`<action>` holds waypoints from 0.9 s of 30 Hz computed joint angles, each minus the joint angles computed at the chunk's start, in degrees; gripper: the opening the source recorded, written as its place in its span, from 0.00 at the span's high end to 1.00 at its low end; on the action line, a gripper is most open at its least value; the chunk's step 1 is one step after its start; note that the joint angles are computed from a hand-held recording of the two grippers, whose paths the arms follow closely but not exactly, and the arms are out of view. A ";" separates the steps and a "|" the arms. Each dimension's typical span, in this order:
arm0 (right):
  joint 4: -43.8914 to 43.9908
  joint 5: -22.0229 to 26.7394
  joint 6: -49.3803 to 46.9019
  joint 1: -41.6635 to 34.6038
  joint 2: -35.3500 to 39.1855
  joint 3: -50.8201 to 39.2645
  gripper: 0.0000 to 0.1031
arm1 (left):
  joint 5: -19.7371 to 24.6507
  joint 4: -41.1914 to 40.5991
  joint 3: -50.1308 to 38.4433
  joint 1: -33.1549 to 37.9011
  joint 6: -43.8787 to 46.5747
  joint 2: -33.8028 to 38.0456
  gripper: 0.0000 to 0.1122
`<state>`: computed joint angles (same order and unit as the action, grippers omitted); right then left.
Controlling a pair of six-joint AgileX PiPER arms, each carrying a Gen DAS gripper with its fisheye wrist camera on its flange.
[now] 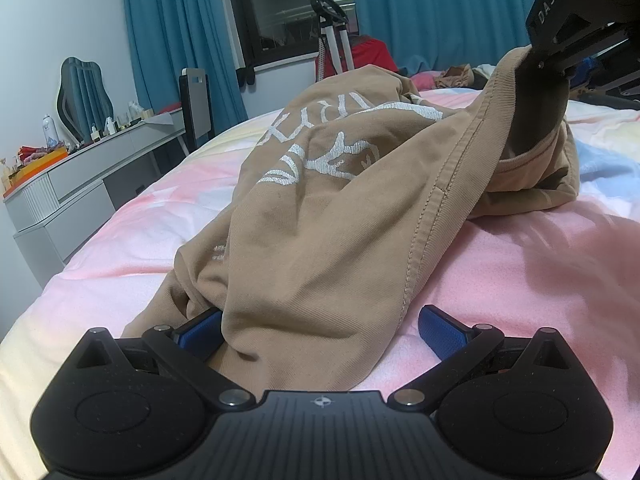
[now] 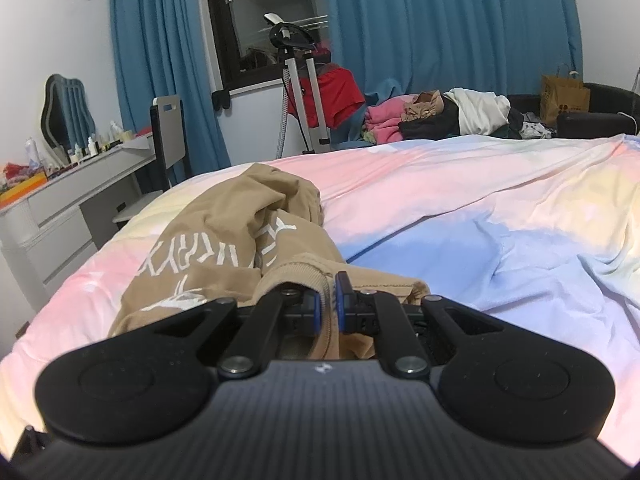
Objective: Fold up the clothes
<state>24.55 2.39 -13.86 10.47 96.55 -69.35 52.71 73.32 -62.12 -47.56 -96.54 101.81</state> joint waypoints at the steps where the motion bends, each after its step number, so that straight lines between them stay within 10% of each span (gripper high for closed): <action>1: -3.33 -0.09 3.05 0.13 0.04 0.04 0.90 | 0.00 -0.04 0.04 -0.02 0.03 -0.07 0.08; 5: -18.32 -0.32 17.92 0.57 0.02 0.16 0.90 | 0.03 -0.15 0.33 -0.11 0.10 -0.44 0.08; 12: -4.46 -0.14 4.61 0.26 0.18 0.12 0.90 | -0.24 -0.02 0.85 0.11 0.11 -0.89 0.08; 27: -4.14 -0.14 4.18 0.49 -0.06 0.40 0.90 | -0.41 0.07 1.34 0.22 0.03 -1.25 0.08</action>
<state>20.41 2.25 -9.67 10.96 96.49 -68.95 52.31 73.39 -60.79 -47.34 -96.52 100.56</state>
